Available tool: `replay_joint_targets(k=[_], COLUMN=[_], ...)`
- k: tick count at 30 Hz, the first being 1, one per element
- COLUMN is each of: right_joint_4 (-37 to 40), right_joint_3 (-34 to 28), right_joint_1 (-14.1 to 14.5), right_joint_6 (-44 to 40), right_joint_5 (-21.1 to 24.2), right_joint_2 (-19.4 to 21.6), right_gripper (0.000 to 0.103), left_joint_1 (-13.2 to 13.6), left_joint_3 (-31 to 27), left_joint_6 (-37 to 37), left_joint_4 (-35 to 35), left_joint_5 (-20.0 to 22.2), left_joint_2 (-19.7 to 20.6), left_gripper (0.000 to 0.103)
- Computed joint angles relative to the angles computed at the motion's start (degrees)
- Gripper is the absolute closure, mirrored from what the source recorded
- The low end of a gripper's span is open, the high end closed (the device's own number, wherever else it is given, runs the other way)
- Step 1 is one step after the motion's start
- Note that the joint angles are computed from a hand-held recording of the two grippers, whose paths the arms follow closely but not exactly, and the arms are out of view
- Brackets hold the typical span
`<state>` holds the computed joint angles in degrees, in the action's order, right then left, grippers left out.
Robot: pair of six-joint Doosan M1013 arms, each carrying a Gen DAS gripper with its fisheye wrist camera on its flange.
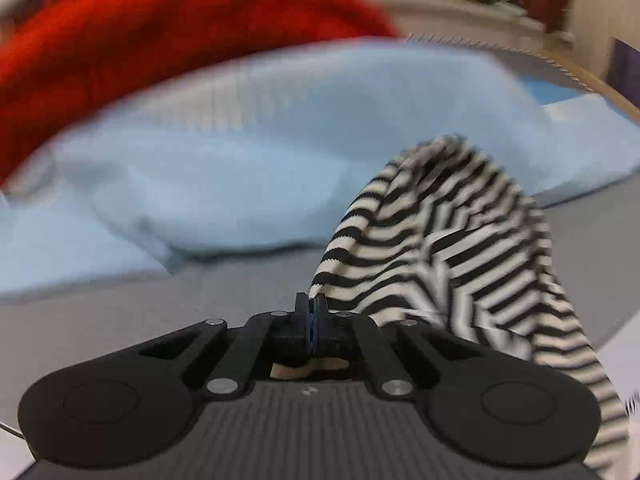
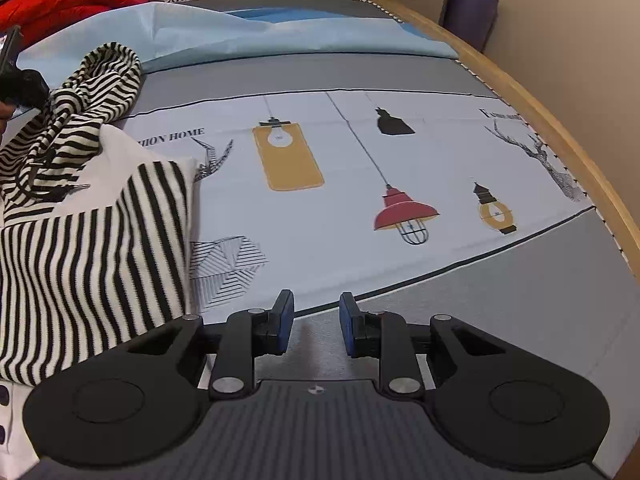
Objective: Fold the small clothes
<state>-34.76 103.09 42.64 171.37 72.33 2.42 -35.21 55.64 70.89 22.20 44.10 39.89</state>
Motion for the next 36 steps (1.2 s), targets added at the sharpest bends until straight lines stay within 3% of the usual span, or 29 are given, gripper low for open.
replay_joint_targets(k=[5, 9, 11, 13, 14, 16, 19, 22, 24, 26, 27, 28, 30, 33, 36], right_joint_4=[-0.34, -0.83, -1.13, -1.34, -1.02, -0.68, -1.09, -2.58, -3.37, -3.49, -3.06, -2.64, -1.57, -0.69, 0.52], right_joint_3=[-1.0, -1.67, -1.95, -2.16, -2.25, -2.39, -2.69, -3.18, -3.44, -3.58, -3.61, -3.61, -3.62, -3.83, -4.13], right_joint_1=[0.27, 0.69, 0.95, 1.22, 1.23, 1.28, 1.61, 2.37, 2.81, 2.99, 2.92, 2.81, 2.53, 2.12, 1.75], right_joint_6=[1.35, 3.35, 4.52, 5.57, 6.12, 7.53, 9.39, 10.13, 10.38, 10.12, 9.82, 9.63, 9.12, 7.9, 6.2], right_joint_5=[-1.5, -3.45, -4.24, -4.91, -5.34, -6.54, -8.76, -10.04, -10.42, -10.78, -10.93, -11.11, -11.72, -11.81, -11.5], right_joint_2=[-0.17, -0.58, -0.64, -0.53, -0.49, -0.5, -0.46, -0.23, -0.02, 0.24, 0.4, 0.5, 0.72, 1.23, 1.8], right_gripper=[0.077, 0.077, 0.077, 0.077, 0.077, 0.077, 0.077, 0.077, 0.077, 0.077, 0.077, 0.077, 0.077, 0.077, 0.077], left_joint_1=[-2.66, -5.29, -6.76, -7.83, -8.7, -9.91, -9.43, -6.77, -5.7, -4.76, -4.34, -4.15, -4.74, -4.59, -5.89], left_joint_3=[17.73, 33.45, 39.61, 43.39, 44.71, 45.82, 45.23, 44.86, 45.08, 42.47, 41.63, 41.46, 40.86, 41.51, 41.69], left_joint_6=[-5.56, -5.14, -1.82, 6.93, 7.75, 1.61, -12.16, -20.51, -21.85, -19.65, -18.23, -17.67, -21.8, -23.19, -24.66], left_joint_4=[11.65, 11.57, 6.88, -3.48, -4.94, -3.34, -2.07, -7.09, -10.14, -15.56, -18.31, -19.05, -14.44, -14.07, -7.91], left_joint_5=[-14.05, -20.65, -20.42, -15.81, -12.75, -7.92, -5.98, -8.65, -10.42, -6.3, -5.25, -4.63, -3.46, -4.89, -5.33], left_joint_2=[-13.5, -26.42, -32.05, -36.43, -38.17, -40.31, -41.44, -40.4, -39.08, -36.29, -35.19, -35.23, -34.32, -34.01, -33.47], left_gripper=[0.102, 0.102, 0.102, 0.102, 0.101, 0.098, 0.084, 0.083, 0.082, 0.081, 0.071, 0.055, 0.04, 0.036, 0.036])
